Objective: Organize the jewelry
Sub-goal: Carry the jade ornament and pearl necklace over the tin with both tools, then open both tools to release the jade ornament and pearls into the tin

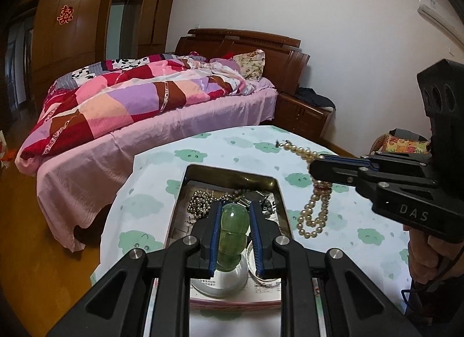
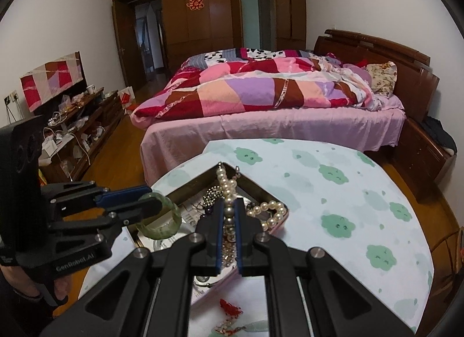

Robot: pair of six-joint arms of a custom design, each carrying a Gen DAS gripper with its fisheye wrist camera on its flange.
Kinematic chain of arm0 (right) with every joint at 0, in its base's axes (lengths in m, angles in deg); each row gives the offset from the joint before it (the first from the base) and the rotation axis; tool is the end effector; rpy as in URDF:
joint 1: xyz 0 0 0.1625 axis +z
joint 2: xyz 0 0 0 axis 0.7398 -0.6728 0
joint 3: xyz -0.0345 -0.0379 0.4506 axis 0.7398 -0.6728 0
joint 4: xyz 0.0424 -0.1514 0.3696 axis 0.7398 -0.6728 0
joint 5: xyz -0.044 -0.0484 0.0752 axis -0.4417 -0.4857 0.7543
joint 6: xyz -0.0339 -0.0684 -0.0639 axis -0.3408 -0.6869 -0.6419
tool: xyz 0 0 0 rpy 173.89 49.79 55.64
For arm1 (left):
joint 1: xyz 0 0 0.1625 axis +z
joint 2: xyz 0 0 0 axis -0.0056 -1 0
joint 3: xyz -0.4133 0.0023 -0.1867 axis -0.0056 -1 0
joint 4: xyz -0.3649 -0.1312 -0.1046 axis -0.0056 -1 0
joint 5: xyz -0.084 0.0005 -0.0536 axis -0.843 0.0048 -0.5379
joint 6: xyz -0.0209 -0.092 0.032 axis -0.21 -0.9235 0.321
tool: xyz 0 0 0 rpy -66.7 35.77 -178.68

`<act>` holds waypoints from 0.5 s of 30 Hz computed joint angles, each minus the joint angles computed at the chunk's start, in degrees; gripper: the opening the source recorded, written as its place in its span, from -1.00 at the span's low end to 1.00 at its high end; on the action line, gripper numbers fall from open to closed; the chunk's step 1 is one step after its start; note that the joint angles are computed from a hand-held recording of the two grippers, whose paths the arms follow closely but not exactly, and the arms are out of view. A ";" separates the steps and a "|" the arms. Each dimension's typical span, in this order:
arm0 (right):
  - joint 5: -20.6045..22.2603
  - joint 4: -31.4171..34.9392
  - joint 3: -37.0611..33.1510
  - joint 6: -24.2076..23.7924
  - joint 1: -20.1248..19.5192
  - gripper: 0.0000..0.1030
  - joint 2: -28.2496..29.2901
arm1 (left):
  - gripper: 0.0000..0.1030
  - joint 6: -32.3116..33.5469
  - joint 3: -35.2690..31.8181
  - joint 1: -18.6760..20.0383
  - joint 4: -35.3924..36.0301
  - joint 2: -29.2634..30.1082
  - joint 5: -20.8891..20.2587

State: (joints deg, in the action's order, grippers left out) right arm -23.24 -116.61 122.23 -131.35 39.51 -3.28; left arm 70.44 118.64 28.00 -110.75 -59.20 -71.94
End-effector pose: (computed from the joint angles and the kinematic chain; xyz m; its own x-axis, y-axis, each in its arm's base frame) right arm 0.0922 -0.4528 0.3687 -0.6932 -0.3693 0.6189 -0.6840 0.6078 -0.4034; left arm -0.4268 -0.4473 0.0154 -0.7492 0.4329 -0.5013 0.6569 0.5823 -0.4790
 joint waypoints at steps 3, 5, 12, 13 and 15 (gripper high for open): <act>-0.58 -0.22 -0.15 0.02 0.13 -0.83 0.91 | -0.63 -0.46 -0.07 0.18 0.50 -0.01 0.06; -0.92 -0.28 -0.30 0.08 0.21 -0.83 1.44 | -0.63 -0.68 -0.07 0.30 0.80 -0.05 -0.03; -3.10 -0.12 -0.96 -0.11 0.55 -0.83 3.90 | -0.63 -1.25 -0.55 0.94 2.19 0.51 -0.73; -3.54 -0.18 -1.00 -0.15 0.46 -0.83 4.41 | -0.63 -1.31 -0.66 1.11 2.48 0.60 -0.82; -4.13 0.02 -1.09 -0.18 0.11 -0.83 5.15 | -0.63 -1.55 -0.96 1.54 3.21 0.90 -0.89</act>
State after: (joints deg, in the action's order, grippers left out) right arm -27.36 -116.59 121.14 -131.53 39.62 1.86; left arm 68.88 117.69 29.54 -107.54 -58.29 -72.83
